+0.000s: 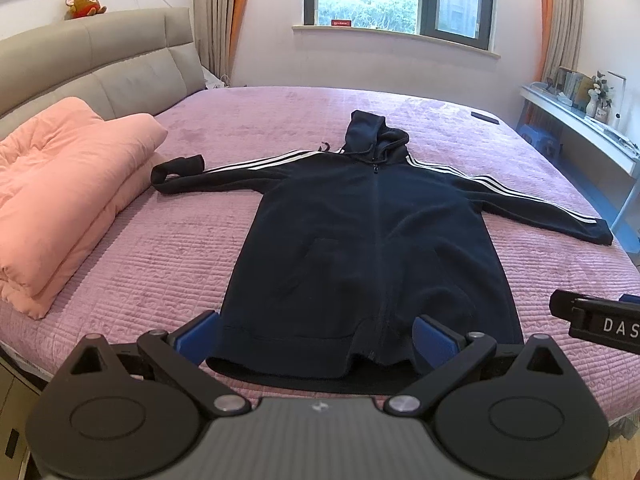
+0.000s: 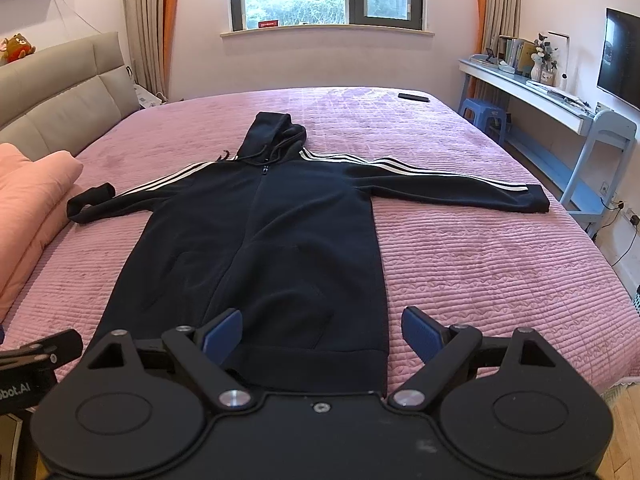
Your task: Fold large clothes
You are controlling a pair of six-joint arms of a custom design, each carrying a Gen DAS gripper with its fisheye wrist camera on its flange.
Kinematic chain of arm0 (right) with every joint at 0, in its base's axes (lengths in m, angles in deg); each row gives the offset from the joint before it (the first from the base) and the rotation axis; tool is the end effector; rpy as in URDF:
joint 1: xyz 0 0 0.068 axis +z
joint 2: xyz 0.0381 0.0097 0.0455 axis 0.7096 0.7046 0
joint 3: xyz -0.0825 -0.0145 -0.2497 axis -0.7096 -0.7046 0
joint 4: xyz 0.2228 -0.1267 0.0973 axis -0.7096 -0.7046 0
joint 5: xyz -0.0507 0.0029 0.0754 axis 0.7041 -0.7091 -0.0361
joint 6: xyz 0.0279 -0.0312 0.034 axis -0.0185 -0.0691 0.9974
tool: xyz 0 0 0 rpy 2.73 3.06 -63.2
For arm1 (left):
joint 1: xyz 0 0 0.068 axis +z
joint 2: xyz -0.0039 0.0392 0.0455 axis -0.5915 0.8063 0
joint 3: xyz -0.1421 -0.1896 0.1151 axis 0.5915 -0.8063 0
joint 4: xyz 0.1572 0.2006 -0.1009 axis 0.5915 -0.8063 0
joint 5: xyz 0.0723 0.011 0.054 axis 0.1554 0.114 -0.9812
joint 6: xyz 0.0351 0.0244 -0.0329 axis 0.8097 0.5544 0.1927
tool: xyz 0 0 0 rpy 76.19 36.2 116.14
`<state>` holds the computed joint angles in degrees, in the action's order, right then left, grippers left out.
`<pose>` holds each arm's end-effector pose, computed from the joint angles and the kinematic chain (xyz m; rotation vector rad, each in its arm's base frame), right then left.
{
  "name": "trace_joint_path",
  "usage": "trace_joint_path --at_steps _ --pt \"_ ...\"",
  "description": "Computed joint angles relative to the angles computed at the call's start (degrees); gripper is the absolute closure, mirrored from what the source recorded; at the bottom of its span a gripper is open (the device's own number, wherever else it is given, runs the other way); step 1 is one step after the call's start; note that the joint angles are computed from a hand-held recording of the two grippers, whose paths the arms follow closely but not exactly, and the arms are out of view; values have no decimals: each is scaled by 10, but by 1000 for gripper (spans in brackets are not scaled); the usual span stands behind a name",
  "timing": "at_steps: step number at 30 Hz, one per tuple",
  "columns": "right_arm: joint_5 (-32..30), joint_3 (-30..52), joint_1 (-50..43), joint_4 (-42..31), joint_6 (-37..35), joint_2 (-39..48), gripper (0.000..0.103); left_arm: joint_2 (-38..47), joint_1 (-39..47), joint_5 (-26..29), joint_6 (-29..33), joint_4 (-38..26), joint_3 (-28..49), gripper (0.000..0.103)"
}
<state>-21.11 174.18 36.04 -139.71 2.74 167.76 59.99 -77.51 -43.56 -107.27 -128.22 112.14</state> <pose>0.3216 -0.0410 0.4152 -0.2700 2.3051 0.1486 0.2255 -0.1662 0.4082 -0.4643 2.2757 0.2093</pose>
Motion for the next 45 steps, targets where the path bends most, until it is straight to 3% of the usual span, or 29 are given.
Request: trace_joint_path --at_steps 27,45 --pt "-3 0 4 -8 -10 -10 0 -4 4 4 -1 -14 18 0" --pt "-10 -17 0 -8 -14 -48 0 -44 -24 -27 -48 -35 -3 0"
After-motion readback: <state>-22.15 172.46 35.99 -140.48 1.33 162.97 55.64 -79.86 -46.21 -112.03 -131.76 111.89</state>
